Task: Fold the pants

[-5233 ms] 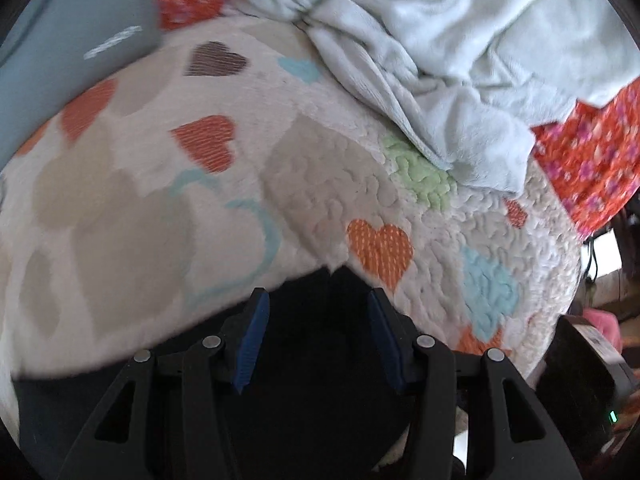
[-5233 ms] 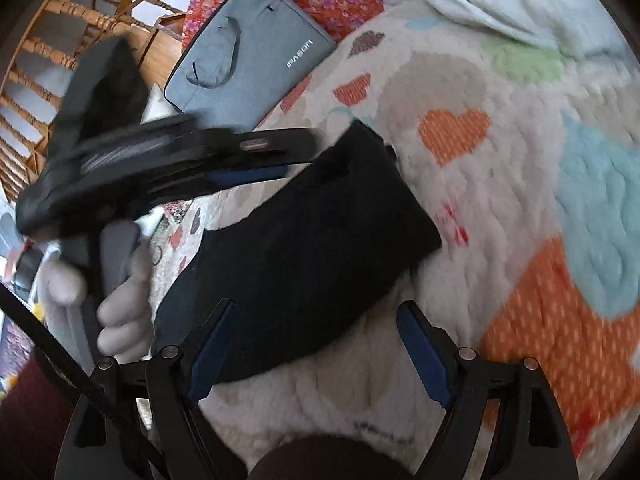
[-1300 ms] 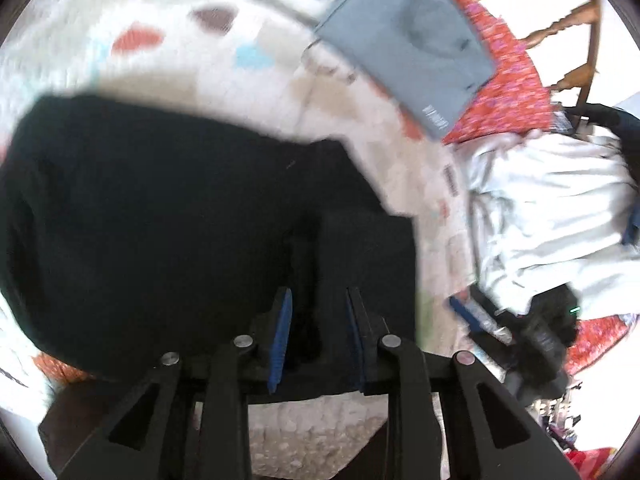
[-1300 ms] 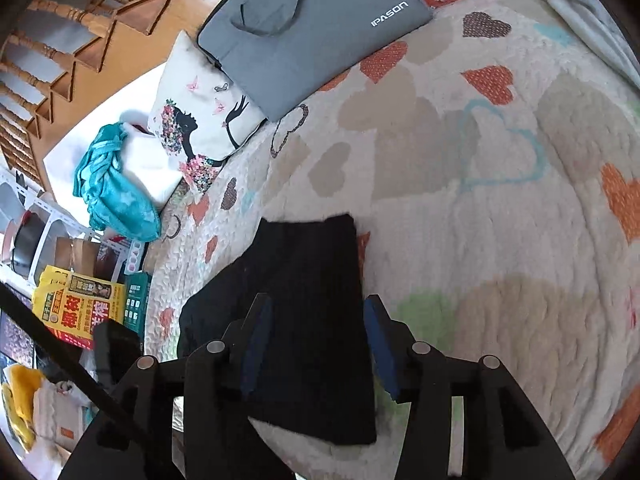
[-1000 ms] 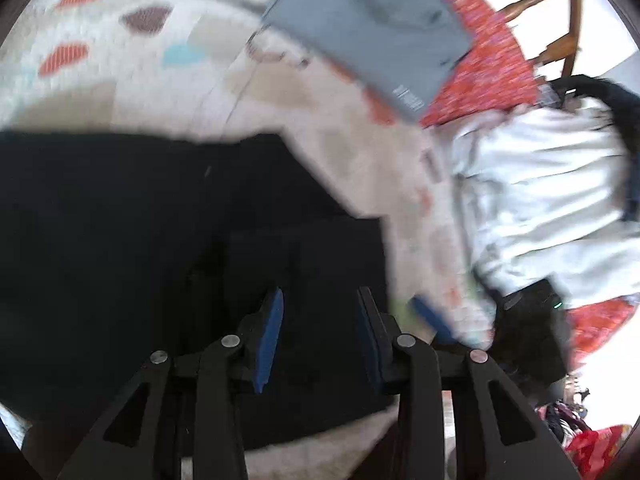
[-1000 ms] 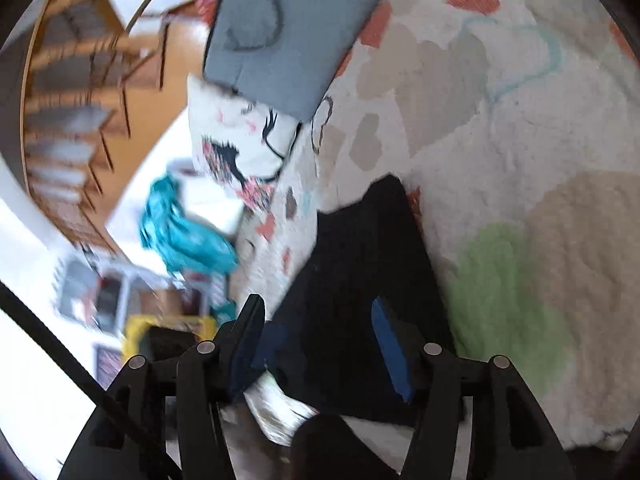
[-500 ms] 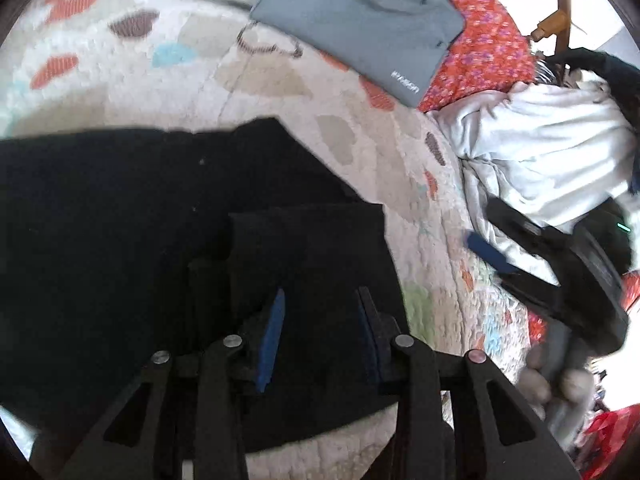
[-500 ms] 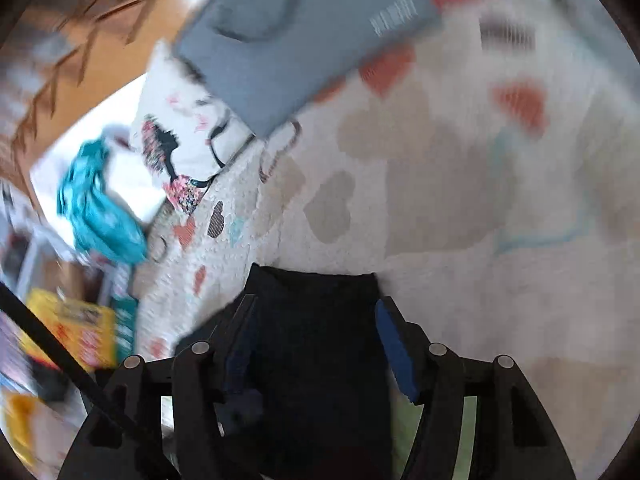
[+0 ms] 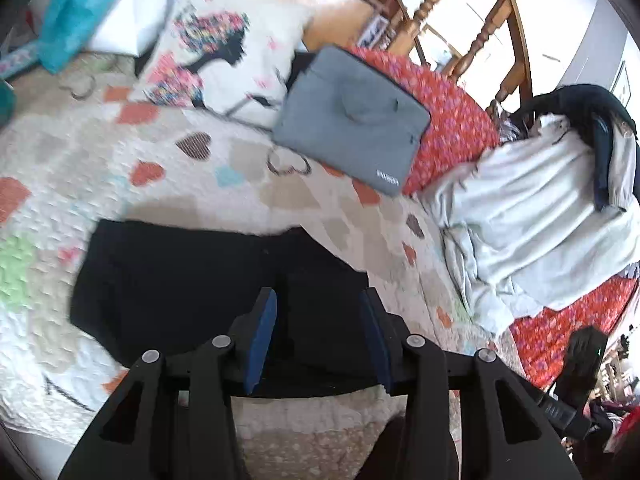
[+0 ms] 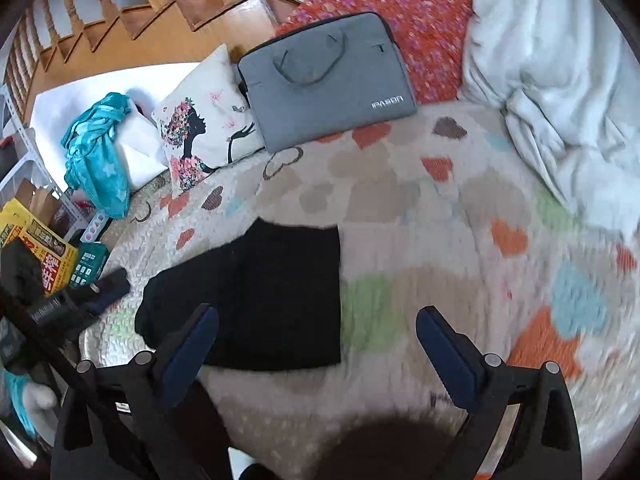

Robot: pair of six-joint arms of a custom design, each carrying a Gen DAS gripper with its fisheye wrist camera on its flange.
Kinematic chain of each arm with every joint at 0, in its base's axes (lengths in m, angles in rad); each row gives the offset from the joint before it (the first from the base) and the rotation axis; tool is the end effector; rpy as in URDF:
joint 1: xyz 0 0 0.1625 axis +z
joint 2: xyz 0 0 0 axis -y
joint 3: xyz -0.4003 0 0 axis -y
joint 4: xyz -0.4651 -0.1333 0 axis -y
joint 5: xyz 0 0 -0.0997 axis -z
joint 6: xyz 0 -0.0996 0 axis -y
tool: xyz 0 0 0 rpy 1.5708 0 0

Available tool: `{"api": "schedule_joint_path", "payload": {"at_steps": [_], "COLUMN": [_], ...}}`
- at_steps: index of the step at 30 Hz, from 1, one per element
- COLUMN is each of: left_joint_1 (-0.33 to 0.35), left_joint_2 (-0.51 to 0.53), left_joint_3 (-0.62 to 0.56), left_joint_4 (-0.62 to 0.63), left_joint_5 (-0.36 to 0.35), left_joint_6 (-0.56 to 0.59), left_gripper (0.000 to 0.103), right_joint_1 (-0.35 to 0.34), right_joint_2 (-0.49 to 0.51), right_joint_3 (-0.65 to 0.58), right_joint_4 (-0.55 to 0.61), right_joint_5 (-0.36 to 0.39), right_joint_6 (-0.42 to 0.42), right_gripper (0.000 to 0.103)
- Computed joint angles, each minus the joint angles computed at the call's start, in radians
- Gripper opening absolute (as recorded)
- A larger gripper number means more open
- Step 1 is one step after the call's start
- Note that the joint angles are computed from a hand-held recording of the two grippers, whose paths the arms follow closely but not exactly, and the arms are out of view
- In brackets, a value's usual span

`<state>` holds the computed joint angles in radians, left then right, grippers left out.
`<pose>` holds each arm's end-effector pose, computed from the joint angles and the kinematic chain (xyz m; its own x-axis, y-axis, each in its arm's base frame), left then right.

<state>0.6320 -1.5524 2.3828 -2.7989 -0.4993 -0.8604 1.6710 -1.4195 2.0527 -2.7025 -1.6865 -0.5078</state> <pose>-0.2178 -0.4330 0.2140 -0.9273 -0.2920 -0.2342 0.0627 0.4958 -0.8662 0.1782 -0.5551 0.2438 -0.8257 -0.4638 0.3211 -0.5600 0.7420 -0.3685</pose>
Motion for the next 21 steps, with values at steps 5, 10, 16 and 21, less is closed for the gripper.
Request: {"api": "schedule_joint_path", "payload": {"at_steps": [5, 10, 16, 21], "left_joint_1": [-0.036, -0.037, -0.049, -0.049], "left_joint_2": [-0.024, -0.069, -0.179, -0.262], "left_joint_3": [0.003, 0.013, 0.066, 0.098], "left_joint_4": [0.052, 0.133, 0.268, 0.390], "left_joint_5": [0.030, 0.031, 0.063, 0.090], "left_joint_6": [0.000, -0.044, -0.151, -0.253], "left_gripper": [0.045, 0.046, 0.046, 0.046], "right_joint_1": [0.008, 0.052, 0.084, 0.103], "right_joint_2": [-0.090, -0.169, -0.192, -0.181], "right_joint_3": [0.076, 0.156, 0.222, 0.220], "right_joint_4": [-0.042, -0.222, -0.427, -0.367], "right_joint_5": [-0.065, -0.124, -0.096, -0.151], "right_joint_6": [-0.002, -0.077, -0.197, -0.215], "right_gripper": [0.102, 0.102, 0.103, 0.103]}}
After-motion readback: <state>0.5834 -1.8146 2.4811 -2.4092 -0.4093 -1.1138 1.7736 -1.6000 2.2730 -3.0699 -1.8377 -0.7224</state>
